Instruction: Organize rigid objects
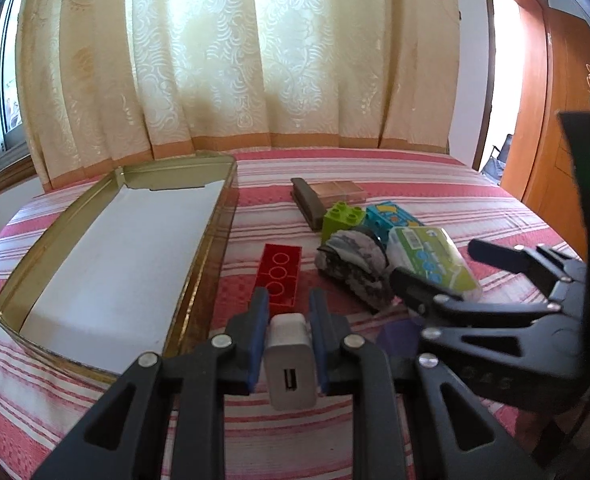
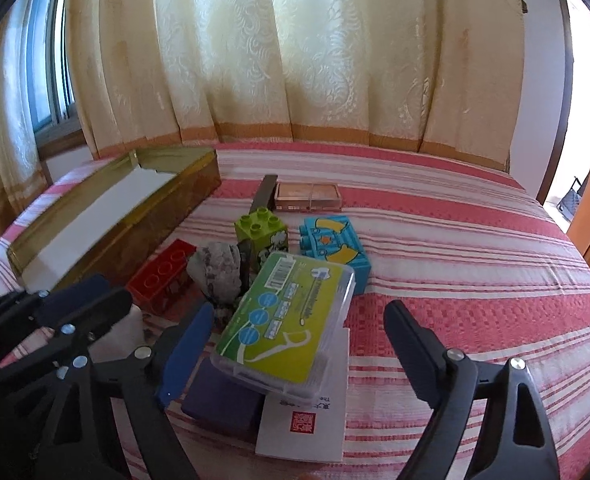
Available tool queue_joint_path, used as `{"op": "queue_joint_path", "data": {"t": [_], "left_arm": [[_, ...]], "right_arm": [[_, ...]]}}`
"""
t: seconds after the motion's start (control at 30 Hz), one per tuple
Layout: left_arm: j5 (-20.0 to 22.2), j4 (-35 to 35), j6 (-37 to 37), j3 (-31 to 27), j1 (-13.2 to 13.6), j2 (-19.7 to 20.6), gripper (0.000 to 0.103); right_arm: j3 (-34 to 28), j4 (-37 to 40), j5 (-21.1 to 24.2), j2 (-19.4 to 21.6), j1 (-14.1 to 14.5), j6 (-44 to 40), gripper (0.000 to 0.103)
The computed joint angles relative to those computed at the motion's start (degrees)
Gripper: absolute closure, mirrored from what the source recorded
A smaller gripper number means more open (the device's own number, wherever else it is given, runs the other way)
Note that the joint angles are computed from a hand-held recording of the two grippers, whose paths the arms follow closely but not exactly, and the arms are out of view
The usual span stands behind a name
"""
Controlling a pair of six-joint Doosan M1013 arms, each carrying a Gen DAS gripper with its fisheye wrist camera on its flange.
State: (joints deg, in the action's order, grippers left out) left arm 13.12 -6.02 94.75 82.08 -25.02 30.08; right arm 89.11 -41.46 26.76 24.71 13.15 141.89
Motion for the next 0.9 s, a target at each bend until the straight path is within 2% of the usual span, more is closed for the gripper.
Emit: {"op": "queue_joint_path", "data": {"t": [0.07,0.1,0.3,0.47,0.63,0.87,0.9], "left_arm": [[0.0,-0.32,0.49,0.04,-0.02,-0.03,0.084],[0.06,-0.95,1.17,0.05,0.0,-0.03,0.084],[0.63,-6.23,5.93,-0.06,0.32,-0.05,0.084],[0.74,-6.71,6.38,-0.17,0.32,0.01,0.084],[0.06,-7.87,7.76,0.22,0.29,-0.11,0.084],[-4.13,-11.08,11.22,2.29,0.05,-1.11,0.084],[-5.27,-14.96,15.16,2.83,0.06,-1.36,0.09]], "right_arm": [[-0.69,3.03,0.98,0.54,-0.19,-2.81,0.041],[-0.95,5.05,1.18,0.69,-0.38,-4.52,0.045],[-0.55,4.99,-0.01,0.53,-0.35,-4.76,0.046],[0.1,6.17,-2.03,0.18,-0.62,-5.57,0.046],[1.25,2.18,-4.13,-0.53,-0.47,-1.69,0.046],[2.76,-4.65,-6.87,-1.42,-0.37,5.36,0.046],[2.99,-5.56,-7.19,-1.56,-0.35,6.27,0.046]]}}
